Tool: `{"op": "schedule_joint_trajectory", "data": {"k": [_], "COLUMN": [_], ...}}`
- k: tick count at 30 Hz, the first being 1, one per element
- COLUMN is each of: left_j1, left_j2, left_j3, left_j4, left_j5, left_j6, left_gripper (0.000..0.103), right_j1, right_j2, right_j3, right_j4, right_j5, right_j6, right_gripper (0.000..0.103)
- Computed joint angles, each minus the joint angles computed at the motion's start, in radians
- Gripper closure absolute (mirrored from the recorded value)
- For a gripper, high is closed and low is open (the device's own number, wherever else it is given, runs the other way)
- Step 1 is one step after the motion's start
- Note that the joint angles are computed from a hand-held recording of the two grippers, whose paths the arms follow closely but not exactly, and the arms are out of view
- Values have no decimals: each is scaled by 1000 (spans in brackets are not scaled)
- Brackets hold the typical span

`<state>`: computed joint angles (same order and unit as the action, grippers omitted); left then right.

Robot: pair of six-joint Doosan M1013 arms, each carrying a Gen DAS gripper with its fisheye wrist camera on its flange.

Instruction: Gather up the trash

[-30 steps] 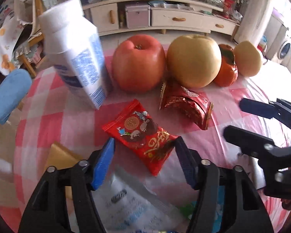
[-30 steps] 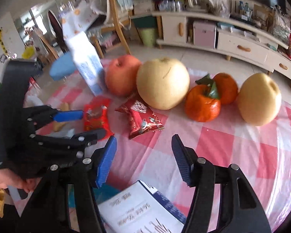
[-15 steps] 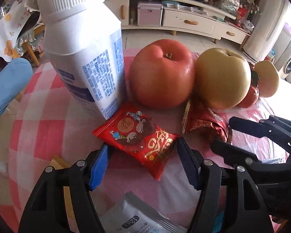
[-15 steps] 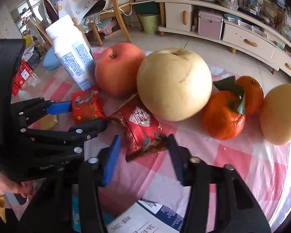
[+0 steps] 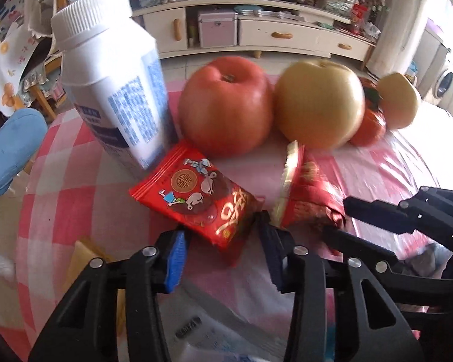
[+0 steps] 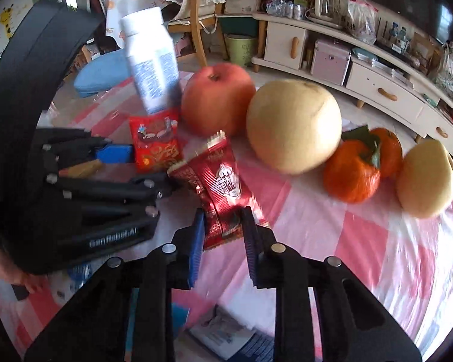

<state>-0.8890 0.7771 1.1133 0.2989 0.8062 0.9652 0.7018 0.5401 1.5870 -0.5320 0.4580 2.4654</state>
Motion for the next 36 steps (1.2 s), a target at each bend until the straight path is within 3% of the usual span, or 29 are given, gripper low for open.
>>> {"op": "schedule_joint_trajectory", "data": {"k": [1,11,14,15,16,19,21,26,28,32,35,36], "left_j1": [-4,-34,-40,-41,-40,-40,-35,-28,-16,-6,-2,-4], "left_j2": [-5,-95,-130,-143,-153,-195,-203,-212,-216,-210,-203,-204], "left_j3": [8,144,181,193,200,243,250,287,299,301,294,295], "left_j4": [-9,-175,-166,-159,-159,-150,-159,-164,-211,-266,-340,-343], "left_j5": [-4,-40,-47,-43,-42,-45,-35,-39,-72,-102,-83,-79], "left_j6": [17,200,187,169,162,175,238,306,348,411,487,501], "left_gripper": [60,62,62,62,61,43,20,8,8,8,8,8], "right_j1": [2,50,51,53,54,55,57,47,43,30,34,36], "right_j2": [-8,-96,-121,-129,-134,-134,-117,-59,-30,18,29,37], "right_j3": [14,146,160,164,165,150,121,39,1,-57,-74,-86], "right_j4": [-1,-59,-62,-100,-119,-139,-146,-71,-50,52,51,64], "right_j5": [-12,-65,-83,-85,-88,-74,-33,44,83,126,142,166], "right_j6": [11,133,167,217,240,272,264,156,108,-4,-30,-53], "right_gripper": [99,100,70,52,43,29,21,11,11,11,11,20]}}
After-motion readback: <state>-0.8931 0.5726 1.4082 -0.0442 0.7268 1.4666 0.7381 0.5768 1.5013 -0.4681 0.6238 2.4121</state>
